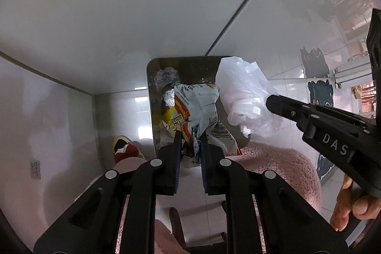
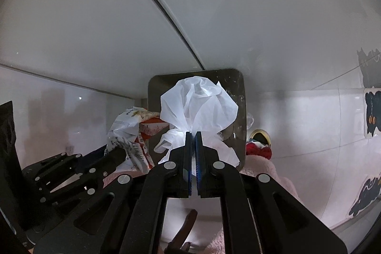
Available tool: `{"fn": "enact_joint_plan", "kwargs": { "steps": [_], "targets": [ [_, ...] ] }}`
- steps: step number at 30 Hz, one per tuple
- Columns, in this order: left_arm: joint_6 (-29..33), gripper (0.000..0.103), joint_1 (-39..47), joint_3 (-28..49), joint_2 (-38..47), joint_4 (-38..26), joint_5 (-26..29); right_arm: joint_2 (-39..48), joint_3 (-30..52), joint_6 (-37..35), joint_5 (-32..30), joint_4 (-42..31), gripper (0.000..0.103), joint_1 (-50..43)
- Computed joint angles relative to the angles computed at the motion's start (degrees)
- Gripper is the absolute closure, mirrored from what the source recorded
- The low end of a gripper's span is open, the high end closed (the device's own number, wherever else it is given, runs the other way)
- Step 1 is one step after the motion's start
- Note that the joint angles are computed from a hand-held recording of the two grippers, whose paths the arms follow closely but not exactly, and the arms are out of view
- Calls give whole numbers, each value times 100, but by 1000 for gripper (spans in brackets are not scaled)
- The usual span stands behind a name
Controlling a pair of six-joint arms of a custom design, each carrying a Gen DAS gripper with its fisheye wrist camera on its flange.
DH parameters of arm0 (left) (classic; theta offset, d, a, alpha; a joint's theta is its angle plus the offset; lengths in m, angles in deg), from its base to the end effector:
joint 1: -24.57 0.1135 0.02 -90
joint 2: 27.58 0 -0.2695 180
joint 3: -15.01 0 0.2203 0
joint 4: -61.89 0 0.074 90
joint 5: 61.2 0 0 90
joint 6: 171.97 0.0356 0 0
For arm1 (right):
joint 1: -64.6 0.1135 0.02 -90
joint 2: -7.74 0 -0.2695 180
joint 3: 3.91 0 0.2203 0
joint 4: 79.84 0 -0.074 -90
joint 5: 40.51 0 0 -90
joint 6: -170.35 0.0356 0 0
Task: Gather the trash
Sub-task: 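Open both tools to drop wrapper and bag into the bin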
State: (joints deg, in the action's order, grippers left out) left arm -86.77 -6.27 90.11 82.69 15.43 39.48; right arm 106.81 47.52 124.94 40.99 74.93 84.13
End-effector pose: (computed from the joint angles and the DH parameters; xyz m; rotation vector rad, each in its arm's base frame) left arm 0.2622 -0.1642 0.1316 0.7054 2.9583 -0.3387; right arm 0.2273 0.0862 0.1125 0.6052 2.8746 0.4198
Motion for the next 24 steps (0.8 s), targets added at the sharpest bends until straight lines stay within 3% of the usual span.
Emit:
{"fn": "enact_joint_plan", "kwargs": {
  "steps": [2,6,10,11,12,13,16,21,24],
  "targets": [
    [-51,87,16,-11,-12,29,-7,75,28,34,-20,14,97,3],
    [-86,63,92,-31,-83,47,21,98,190,1,-77,-189,96,-106],
    [-117,56,105,-53,-191,5,7,-14,239,71,32,-293,90,-80],
    [-103,54,115,-74,-211,15,0,-89,215,93,48,-300,70,-93],
    [-95,53,116,-103,-263,13,-11,-170,204,128,87,-316,42,-91],
    [-104,52,101,-125,-325,6,-30,-280,166,165,156,-317,36,-78],
    [-110,45,78,-143,-516,-56,-93,-545,241,240,359,-554,35,51],
    [-93,27,-58,-150,-1098,-321,-257,-1133,360,270,660,-1105,13,207],
    [-79,17,-111,-165,-1455,-475,-330,-1518,496,316,890,-1553,8,377]
  ]
}}
